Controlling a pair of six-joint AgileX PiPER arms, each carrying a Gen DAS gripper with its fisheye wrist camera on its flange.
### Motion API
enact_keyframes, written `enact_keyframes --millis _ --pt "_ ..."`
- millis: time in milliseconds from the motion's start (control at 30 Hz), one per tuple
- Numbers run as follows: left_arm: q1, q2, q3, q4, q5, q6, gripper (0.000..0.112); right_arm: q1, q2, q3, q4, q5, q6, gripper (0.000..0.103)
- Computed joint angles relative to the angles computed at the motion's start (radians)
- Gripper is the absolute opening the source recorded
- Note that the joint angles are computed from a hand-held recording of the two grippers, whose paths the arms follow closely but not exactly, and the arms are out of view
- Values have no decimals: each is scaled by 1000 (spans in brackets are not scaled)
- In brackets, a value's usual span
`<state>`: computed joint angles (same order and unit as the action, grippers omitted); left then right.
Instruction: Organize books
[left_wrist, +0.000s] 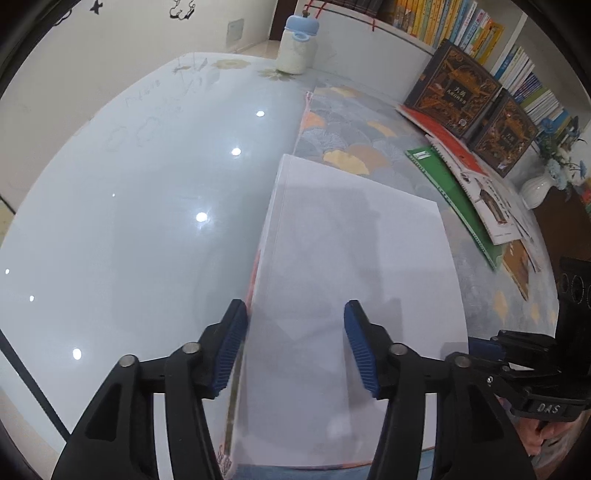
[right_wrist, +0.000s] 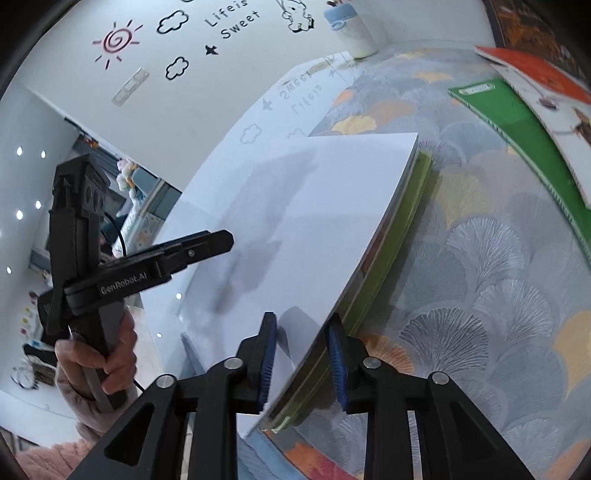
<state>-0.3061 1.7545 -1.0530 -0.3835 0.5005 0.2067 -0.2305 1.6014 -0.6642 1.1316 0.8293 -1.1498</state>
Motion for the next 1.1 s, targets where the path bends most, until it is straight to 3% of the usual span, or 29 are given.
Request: enact_keyframes --millis 67,133,400,567,667,900,1100 --pt "-2 -1 -5 -4 9 -11 62 -10 4 -1 2 30 5 50" --pt "-10 -8 -9 14 16 -44 64 -24 18 -9 -11 79 23 59" --pt "-75 -25 -58 23 43 -116 65 -209 -54 -7 -88 223 -19 59" --pt "-170 25 -175 68 56 -227 65 -438 -55 -98 -146 303 -31 59" --pt "-251 91 -275 119 58 -334 65 -559 12 -198 -174 291 -43 59" --pt "-421 282 -551 315 86 -593 65 -696 240 -503 -229 228 11 58" --pt "-505 520 -922 388 211 -706 65 -723 437 -770 -298 244 117 53"
